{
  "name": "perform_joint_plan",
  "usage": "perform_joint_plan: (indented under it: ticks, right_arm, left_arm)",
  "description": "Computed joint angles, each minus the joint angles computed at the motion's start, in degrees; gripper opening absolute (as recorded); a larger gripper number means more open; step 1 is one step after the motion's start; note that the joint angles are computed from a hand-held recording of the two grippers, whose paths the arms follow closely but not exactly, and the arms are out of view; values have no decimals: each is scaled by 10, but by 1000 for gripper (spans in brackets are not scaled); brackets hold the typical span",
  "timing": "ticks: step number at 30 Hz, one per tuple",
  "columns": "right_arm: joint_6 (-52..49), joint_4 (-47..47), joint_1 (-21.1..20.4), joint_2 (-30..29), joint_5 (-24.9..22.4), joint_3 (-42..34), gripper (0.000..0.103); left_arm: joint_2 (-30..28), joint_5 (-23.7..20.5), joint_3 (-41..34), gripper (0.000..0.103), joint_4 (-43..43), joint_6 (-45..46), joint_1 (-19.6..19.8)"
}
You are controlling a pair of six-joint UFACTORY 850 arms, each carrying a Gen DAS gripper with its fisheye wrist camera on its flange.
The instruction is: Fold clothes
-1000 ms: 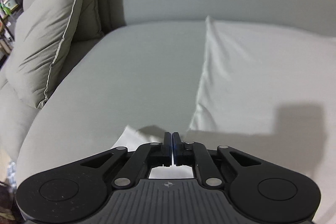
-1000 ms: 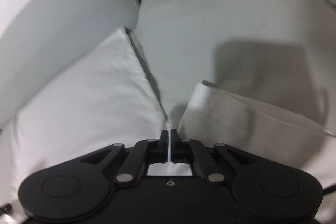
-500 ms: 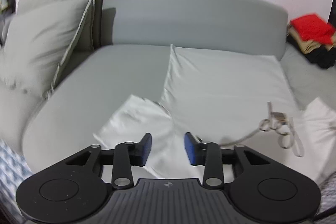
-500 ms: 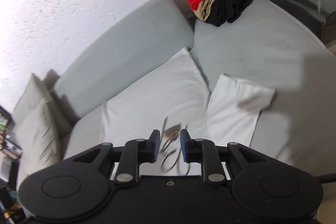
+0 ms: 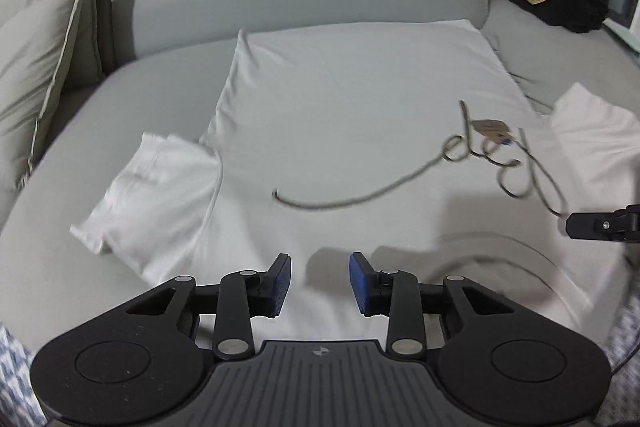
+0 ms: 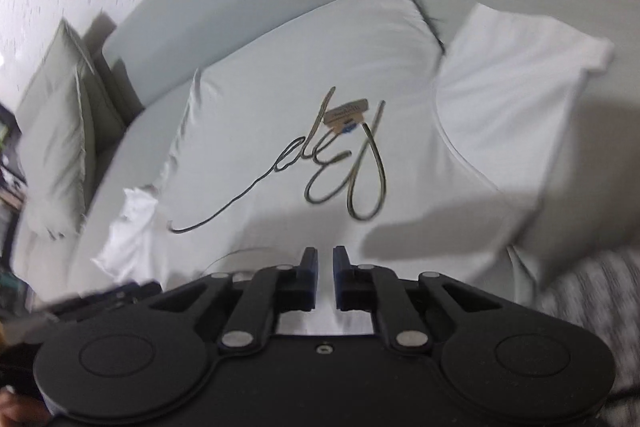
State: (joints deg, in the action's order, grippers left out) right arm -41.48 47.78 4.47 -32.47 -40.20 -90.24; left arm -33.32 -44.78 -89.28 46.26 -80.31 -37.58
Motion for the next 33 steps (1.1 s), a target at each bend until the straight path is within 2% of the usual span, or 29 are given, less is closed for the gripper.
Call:
perform_joint_plan:
  ticks: [3,5,8,10,14,15,16,17,19,20,24,27,28,31,33]
  right_arm:
    - [30,-64,18,-18,34,-12,10]
    - [31,-83,19,-3,37,9,9]
    - [17,-91,11,33,22,54,6]
    - [13,-84,0,53,11,76,5]
    - [11,-39,-24,57,-32,70,9]
    - [-9,-3,-32,60,-28,68,12]
    - [-29,33,-40,62,-19,67,21]
    - [-48,71,-48,62,-10,63,36]
    - [-58,136,-68,50,5,45,51]
    - [-43,150,-78,40,14,33,52]
    - [36,178,-110,-8,50,-26,51]
    - [107,164,-126,-47,74,-67,45]
    - [119,167,-131,-59,76,-77,43]
    - [116,215,-144,-87,66,-96,27]
    - [100,236,-145,-101,57,-106,24]
  left_arm:
    - [-16,1,-8,26,-17,8,-1]
    - [-10,-8,2,23,-10,21,-14]
    - [18,5,33,23,-21,39,-28]
    - [31,11,46,23,-31,20,-29]
    - [49,21,54,26,-48,-6,-25]
    - [54,21,54,29,-36,-16,-25]
    - [58,19,53,33,-25,-25,-24]
    - [60,17,50,36,-15,-29,-24]
    - [62,21,46,37,-8,-32,-21]
    - [64,24,44,37,-5,-34,-19]
    - [59,30,40,37,-16,-32,-16]
    - [56,32,39,37,-25,-24,-16]
    - [54,31,38,37,-28,-22,-17]
    - [51,26,35,37,-29,-16,-17]
    - [50,25,33,37,-28,-17,-18]
